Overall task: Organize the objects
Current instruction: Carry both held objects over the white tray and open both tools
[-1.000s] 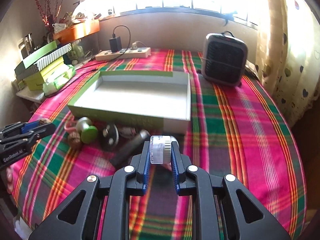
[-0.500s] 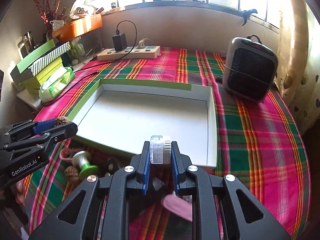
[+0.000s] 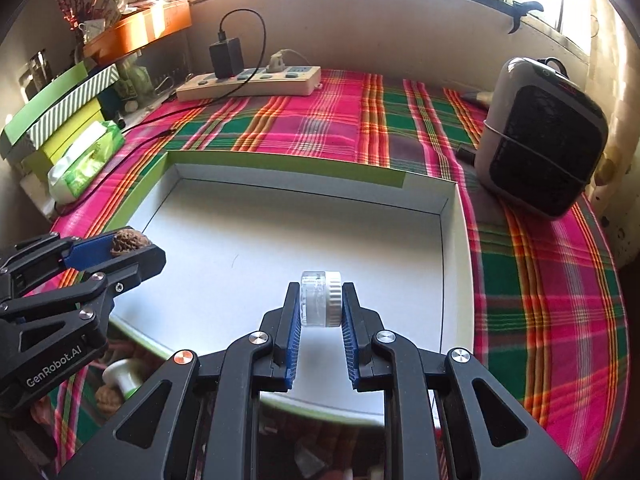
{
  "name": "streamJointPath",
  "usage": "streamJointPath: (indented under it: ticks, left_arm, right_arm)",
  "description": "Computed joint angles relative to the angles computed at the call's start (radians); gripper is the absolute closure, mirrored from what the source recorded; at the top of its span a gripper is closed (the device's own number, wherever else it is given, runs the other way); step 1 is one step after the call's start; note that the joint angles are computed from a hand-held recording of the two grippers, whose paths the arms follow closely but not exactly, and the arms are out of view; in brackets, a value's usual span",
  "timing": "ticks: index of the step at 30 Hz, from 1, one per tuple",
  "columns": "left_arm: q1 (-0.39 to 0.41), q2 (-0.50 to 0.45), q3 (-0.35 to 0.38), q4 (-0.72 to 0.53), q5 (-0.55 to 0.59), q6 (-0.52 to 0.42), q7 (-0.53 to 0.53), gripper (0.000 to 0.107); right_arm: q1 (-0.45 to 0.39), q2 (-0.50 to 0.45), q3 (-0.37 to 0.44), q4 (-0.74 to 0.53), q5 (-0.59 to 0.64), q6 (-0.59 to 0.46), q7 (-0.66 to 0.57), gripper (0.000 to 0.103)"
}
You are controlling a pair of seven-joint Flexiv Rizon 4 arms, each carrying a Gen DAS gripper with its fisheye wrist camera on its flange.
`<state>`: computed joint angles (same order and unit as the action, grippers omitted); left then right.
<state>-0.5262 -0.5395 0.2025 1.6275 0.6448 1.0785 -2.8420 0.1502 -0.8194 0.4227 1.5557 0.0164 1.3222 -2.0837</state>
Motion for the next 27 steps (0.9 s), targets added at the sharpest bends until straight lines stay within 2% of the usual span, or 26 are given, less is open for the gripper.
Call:
streamJointPath:
  ticks: [13,17,27]
  left_arm:
    - [0.016,-0.039,0.002,-0.026,-0.043,0.009,0.053,0.076]
    - [0.006,-0.046,0.011,-0.04,-0.043,-0.014,0.063,0.076]
    - [0.004,-0.05,0.013,-0.041,-0.045,-0.005,0.063,0.076]
  right_arm:
    - [0.046,-0.032,-0.046,-0.036,-0.035,0.007,0.039,0.083]
    - [0.047,-0.038,-0.043,-0.039,-0.045,0.016,0.046,0.083]
    - [0.048,-0.04,-0.045,-0.029,-0.065,0.04,0.07,0.083]
